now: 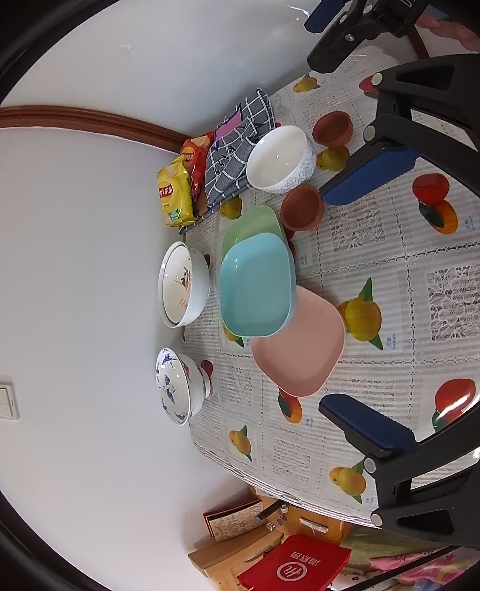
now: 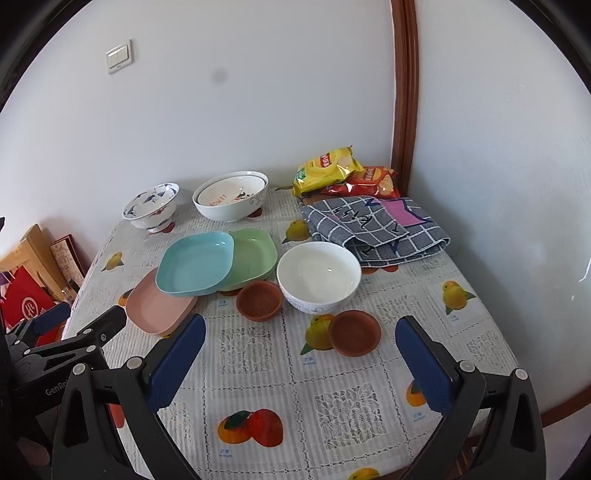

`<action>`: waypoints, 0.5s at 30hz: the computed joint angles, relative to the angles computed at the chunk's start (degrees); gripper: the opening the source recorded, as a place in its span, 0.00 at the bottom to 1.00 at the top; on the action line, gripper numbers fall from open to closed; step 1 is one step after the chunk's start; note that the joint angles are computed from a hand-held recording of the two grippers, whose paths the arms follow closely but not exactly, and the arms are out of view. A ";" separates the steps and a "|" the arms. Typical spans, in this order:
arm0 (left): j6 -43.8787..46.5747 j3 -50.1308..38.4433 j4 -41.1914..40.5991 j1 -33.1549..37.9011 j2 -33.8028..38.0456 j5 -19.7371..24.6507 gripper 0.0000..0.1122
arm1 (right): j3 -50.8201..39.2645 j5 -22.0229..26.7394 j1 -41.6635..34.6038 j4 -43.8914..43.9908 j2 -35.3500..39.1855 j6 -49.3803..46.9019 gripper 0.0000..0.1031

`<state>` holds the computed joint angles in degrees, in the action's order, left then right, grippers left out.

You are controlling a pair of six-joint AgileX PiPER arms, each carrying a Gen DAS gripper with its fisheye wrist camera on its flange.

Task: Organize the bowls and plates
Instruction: 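Move both grippers toward the rim of the light-blue plate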

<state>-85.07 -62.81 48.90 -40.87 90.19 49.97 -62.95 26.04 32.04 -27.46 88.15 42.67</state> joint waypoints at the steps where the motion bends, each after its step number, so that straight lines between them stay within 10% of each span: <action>1: 0.72 -0.07 -0.81 1.28 0.40 -0.68 0.91 | -0.60 -1.12 -0.59 2.54 0.95 -2.52 0.99; 15: 10.19 -0.57 -8.71 18.43 6.36 -12.18 0.85 | -21.33 0.58 -1.32 21.63 22.19 -25.63 0.82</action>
<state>-74.88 -63.37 40.18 -22.43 96.55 37.80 -84.27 26.62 30.72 -5.83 110.34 17.03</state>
